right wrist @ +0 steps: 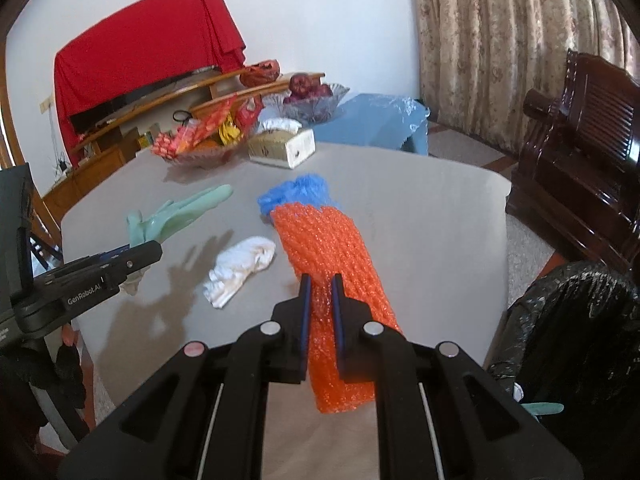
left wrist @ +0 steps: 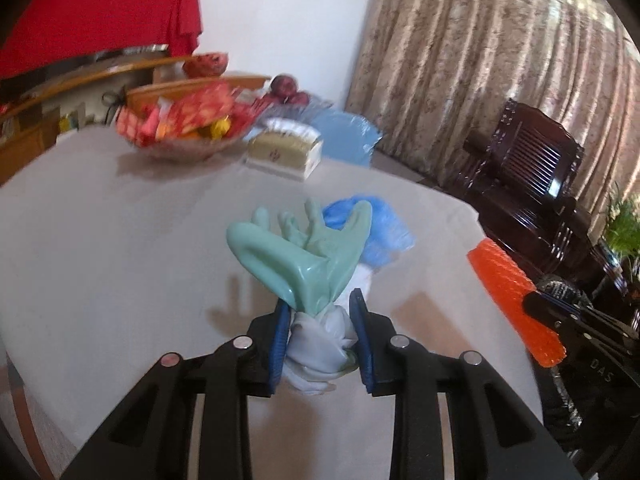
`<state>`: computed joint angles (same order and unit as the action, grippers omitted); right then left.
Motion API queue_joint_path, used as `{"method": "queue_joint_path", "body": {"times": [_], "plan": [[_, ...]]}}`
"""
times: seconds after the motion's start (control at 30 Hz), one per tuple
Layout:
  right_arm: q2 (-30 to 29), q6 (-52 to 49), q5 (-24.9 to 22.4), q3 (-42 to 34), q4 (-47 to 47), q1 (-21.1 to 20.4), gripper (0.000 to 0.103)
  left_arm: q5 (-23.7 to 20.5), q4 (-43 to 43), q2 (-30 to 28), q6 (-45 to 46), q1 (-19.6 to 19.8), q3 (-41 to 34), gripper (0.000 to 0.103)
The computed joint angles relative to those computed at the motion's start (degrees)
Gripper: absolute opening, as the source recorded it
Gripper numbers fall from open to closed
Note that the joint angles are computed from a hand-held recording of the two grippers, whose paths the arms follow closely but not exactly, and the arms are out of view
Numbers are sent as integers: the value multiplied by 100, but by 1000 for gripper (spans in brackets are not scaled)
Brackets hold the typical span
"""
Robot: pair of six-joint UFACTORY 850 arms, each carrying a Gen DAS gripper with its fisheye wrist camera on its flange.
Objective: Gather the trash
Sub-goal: 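Lift the green glove with the left gripper while the right gripper holds the foam net, then carry the glove and foam net over the bin and open both grippers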
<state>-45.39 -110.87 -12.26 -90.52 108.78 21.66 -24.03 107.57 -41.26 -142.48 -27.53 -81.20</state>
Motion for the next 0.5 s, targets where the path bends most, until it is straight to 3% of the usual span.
{"method": "queue_joint_path", "body": {"times": [0.27,0.5], "plan": [[476,-1476,-116,477,1539,-161,9,-50,156,-35,326,-246,-378,29],[918,-2984,-195,998,3114,-428,9,160,241,-264,638,-465,-929,29]]}}
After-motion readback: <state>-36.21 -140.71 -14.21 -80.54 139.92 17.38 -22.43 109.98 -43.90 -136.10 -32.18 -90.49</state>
